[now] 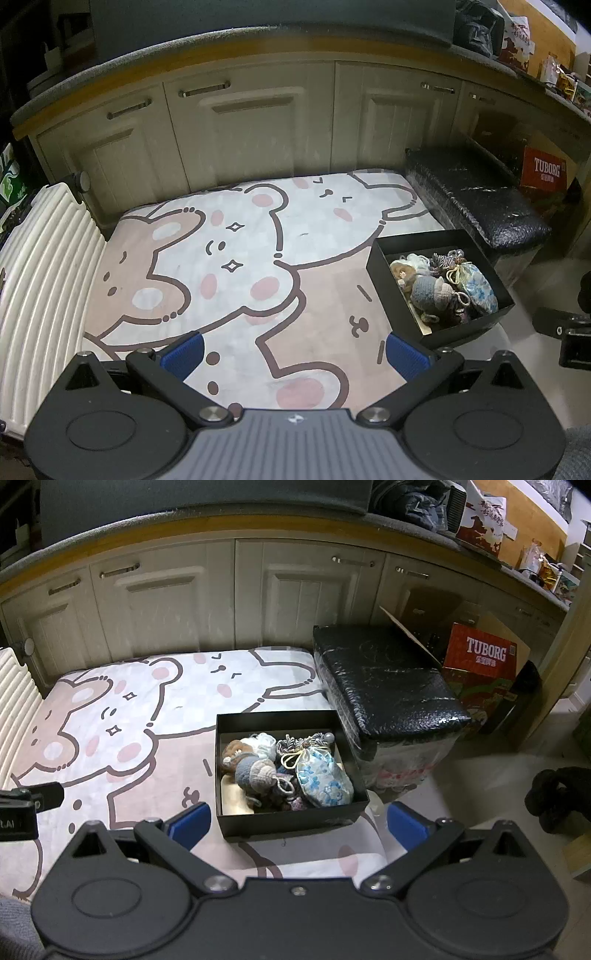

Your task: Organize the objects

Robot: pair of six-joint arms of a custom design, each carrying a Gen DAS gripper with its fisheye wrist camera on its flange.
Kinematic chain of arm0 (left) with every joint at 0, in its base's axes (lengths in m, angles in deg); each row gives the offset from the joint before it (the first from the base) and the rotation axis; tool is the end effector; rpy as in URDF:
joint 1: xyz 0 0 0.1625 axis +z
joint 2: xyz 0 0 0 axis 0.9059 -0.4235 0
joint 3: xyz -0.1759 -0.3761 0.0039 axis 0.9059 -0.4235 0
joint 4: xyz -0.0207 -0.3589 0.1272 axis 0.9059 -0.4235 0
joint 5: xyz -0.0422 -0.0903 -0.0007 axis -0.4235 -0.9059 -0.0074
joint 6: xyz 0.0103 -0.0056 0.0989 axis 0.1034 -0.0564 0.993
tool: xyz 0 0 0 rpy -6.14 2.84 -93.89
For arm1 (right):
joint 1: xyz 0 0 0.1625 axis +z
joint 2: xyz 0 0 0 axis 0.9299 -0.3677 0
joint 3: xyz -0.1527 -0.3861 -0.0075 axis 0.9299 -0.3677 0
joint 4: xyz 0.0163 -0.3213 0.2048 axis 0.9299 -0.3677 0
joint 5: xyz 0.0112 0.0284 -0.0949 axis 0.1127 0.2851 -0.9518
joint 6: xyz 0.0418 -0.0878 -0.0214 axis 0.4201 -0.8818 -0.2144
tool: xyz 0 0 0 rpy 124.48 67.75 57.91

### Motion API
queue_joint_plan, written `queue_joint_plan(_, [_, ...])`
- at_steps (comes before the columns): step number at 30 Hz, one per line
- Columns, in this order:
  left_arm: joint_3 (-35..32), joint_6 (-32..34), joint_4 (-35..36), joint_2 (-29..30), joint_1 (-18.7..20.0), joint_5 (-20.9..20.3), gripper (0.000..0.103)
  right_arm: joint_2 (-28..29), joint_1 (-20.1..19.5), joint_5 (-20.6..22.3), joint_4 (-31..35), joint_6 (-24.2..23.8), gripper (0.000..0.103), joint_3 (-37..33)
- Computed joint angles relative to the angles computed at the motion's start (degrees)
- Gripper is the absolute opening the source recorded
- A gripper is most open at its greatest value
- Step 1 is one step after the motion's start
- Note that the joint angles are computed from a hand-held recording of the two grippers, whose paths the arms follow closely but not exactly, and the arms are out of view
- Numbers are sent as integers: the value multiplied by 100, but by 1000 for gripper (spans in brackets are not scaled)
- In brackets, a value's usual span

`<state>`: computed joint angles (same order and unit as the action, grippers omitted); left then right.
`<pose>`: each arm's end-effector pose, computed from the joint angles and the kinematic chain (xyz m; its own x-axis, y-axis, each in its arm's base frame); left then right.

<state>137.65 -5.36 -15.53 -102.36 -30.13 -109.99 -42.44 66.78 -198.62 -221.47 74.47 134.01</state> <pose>-0.1453 -0.3716 0.4018 -0.7420 -0.3656 -0.5619 0.2078 0.6715 -0.7113 0.4684 -0.4037 0.1362 -0.4253 -0.1808 0.8868 -0.7415 0.6314 -0.2269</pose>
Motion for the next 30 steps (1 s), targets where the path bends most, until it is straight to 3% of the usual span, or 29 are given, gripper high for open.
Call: queue_joint_plan(30, [141, 565, -475, -113, 33, -82, 103, -2, -18, 49, -1, 42, 103, 34])
